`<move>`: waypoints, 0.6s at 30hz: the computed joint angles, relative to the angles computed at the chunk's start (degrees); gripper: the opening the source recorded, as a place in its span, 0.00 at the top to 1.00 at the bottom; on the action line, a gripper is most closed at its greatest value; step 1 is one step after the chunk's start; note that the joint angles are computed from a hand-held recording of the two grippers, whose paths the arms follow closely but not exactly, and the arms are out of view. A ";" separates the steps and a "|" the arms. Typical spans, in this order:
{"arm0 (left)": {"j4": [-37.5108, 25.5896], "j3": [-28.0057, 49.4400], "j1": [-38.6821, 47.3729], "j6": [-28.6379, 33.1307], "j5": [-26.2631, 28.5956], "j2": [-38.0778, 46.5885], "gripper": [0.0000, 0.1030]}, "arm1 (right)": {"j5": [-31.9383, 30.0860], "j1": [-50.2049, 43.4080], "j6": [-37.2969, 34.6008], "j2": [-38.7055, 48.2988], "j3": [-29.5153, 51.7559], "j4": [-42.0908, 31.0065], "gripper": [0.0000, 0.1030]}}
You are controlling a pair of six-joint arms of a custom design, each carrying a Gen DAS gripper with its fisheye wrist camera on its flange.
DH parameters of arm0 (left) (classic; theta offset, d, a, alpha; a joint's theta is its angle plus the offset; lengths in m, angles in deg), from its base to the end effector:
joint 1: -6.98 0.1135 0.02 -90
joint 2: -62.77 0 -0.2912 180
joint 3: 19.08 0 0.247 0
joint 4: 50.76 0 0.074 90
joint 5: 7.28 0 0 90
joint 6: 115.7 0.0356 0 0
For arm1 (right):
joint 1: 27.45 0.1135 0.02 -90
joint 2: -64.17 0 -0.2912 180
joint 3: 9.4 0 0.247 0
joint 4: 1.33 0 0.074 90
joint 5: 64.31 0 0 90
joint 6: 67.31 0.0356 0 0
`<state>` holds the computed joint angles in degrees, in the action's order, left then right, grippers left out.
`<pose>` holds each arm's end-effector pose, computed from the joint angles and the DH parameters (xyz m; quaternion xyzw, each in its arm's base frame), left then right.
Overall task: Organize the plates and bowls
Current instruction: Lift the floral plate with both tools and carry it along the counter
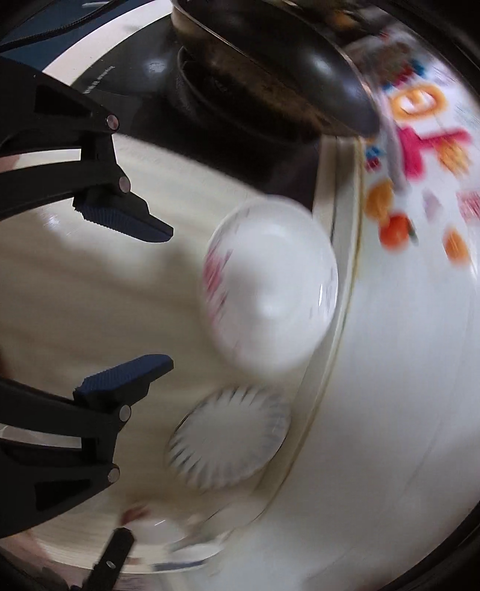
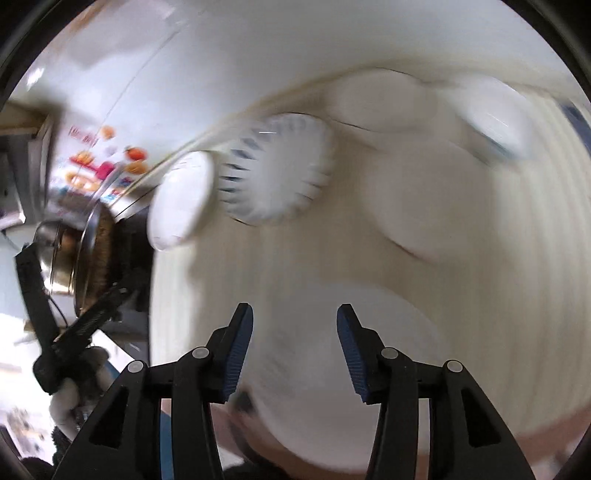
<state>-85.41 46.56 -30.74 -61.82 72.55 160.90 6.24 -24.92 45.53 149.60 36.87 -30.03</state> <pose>0.2505 -0.1858 0.1686 -0.0039 0.9765 -0.0491 0.2100 0.2281 0.0219 0.1482 0.1386 0.9579 0.2033 0.1482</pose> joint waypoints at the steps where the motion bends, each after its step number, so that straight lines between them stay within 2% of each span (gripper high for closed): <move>1: 1.02 0.09 3.07 1.03 0.83 1.39 0.41 | 0.75 2.94 1.64 4.04 2.83 2.75 0.51; 3: 3.67 0.56 6.82 1.61 1.61 5.00 0.41 | 3.40 8.00 2.50 14.87 12.47 6.48 0.51; 5: 5.31 1.96 10.25 2.42 2.28 8.73 0.41 | 4.96 11.14 1.84 25.64 23.93 6.36 0.51; 9: 6.19 5.42 11.66 3.17 1.06 14.14 0.41 | 6.47 12.97 -0.62 43.19 45.68 -0.28 0.51; 13: 5.97 8.88 12.85 4.10 0.93 18.54 0.41 | 7.78 13.07 -0.12 54.09 59.29 -4.81 0.53; 14: 6.19 9.38 12.95 4.36 0.85 19.28 0.41 | 7.85 12.94 0.33 56.45 62.38 -5.45 0.55; 16: 6.54 10.23 12.94 4.53 0.33 20.59 0.54 | 7.16 12.17 0.60 58.90 64.52 -5.29 0.60; 18: 7.77 10.04 13.24 4.52 -0.65 21.10 0.59 | 5.44 11.59 1.59 61.81 67.52 -5.05 0.76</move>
<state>-77.64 56.60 -17.49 -57.30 71.91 182.00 11.68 -13.33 47.12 211.41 104.38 -35.08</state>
